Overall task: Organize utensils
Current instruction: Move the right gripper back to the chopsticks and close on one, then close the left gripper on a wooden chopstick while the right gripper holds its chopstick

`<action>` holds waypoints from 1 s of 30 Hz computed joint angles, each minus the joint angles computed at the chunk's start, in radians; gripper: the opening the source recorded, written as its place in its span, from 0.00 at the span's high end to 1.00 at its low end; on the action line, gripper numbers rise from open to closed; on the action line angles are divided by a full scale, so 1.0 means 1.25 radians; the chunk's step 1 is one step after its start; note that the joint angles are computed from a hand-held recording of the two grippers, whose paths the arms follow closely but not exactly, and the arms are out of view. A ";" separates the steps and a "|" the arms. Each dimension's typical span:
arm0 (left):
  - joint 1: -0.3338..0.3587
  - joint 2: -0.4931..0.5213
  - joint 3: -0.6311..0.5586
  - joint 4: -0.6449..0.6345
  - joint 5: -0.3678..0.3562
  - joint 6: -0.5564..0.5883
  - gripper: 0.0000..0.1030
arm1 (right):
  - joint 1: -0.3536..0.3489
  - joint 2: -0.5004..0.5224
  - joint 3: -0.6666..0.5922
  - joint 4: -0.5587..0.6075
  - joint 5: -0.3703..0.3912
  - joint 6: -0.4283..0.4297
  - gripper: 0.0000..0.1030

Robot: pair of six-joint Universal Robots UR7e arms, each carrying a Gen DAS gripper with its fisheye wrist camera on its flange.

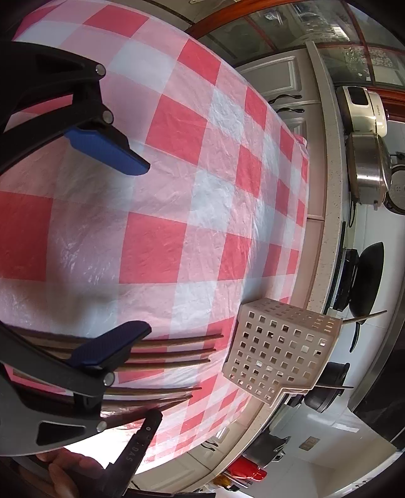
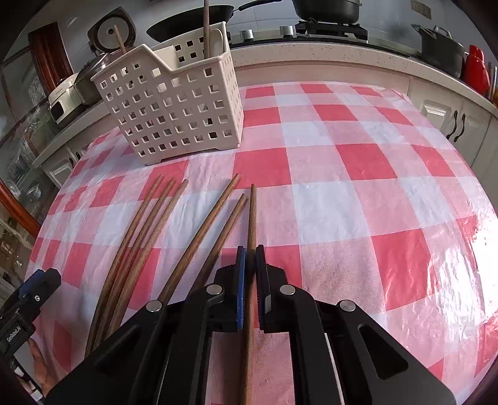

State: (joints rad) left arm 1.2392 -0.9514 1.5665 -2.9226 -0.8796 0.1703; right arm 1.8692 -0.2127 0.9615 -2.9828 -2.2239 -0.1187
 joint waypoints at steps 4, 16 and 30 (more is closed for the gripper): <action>-0.005 0.005 0.001 -0.001 0.005 0.009 0.11 | 0.011 0.026 -0.031 -0.011 -0.042 -0.053 0.94; -0.009 0.016 -0.003 0.022 0.022 0.004 0.11 | 0.009 0.040 -0.050 -0.033 -0.067 -0.085 0.94; -0.041 0.069 -0.044 0.048 0.029 0.058 0.11 | -0.010 -0.019 0.040 -0.076 -0.026 -0.043 0.94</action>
State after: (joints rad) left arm 1.1882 -0.8652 1.5116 -2.8629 -0.8430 0.2431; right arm 1.8564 -0.2359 1.0119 -3.0775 -2.2558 -0.1729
